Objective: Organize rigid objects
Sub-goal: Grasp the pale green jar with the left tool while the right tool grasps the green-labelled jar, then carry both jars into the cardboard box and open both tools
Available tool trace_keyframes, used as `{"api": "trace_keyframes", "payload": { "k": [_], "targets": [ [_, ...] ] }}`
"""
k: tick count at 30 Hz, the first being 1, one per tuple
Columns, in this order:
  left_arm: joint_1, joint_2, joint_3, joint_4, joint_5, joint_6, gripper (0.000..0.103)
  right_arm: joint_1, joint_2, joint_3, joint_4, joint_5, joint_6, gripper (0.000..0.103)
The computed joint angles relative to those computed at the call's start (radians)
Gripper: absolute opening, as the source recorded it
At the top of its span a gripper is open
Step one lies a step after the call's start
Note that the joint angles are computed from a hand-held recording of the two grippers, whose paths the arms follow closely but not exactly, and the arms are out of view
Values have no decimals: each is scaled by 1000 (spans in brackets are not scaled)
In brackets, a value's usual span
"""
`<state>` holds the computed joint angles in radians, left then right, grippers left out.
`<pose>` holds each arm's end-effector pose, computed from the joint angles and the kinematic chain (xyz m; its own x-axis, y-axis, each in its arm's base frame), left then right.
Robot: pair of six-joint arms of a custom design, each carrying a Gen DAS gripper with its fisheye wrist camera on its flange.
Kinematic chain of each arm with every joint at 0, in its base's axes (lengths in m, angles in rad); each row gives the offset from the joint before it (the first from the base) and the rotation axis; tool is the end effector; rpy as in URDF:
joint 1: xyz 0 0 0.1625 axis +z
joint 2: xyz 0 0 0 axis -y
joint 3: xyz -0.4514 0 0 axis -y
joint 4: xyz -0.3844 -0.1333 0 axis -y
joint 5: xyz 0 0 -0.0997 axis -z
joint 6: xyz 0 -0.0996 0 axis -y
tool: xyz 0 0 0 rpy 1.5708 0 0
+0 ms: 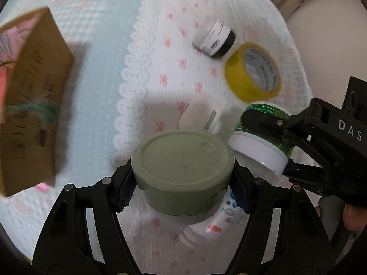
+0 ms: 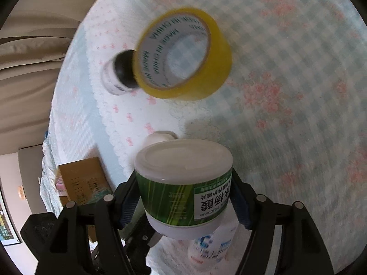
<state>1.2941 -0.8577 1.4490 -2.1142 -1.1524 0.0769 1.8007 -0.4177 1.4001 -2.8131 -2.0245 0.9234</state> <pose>-0.0267 -0.7301 0.1940 -0.8501 0.3414 -0.4010 0.3392 0.9374 0.0789 0.2571 -0.7053 -0.0350 -0.7190 0.6932 0.0505 0.5857 0.6434 -0.4929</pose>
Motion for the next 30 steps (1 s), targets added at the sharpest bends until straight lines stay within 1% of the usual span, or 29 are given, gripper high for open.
{"api": "trace_keyframes", "payload": {
  "k": [4,6,9,12,14,16,20,23,27,30],
  "targets": [
    [-24,-60,6,-2,-18,11,68,35,-20,4,-15,-28,-27,66],
    [-38,-95,4,3,-28,13,68,66,-32,-8,1,-55,-46,66],
    [-60,-139,-14,14,-30,7,68,112,-48,-35,33,-85,-46,66],
    [-75,-193,-45,48,-31,4,68,161,-55,-80,96,-123,-41,66],
    [-83,-222,-76,78,-23,7,68,199,-49,-140,180,-162,-33,66],
    [-89,-246,-106,108,-8,16,68,230,-36,-195,240,-195,-42,66],
    [-89,-265,-187,171,20,59,68,282,2,-291,294,-241,-89,66],
    [-79,-267,-255,217,30,94,68,314,37,-362,328,-265,-107,66],
    [-53,-247,-367,279,19,151,68,346,96,-464,375,-295,-107,66],
    [-22,-212,-481,339,-2,208,68,366,168,-587,432,-311,-101,67]
  ]
}}
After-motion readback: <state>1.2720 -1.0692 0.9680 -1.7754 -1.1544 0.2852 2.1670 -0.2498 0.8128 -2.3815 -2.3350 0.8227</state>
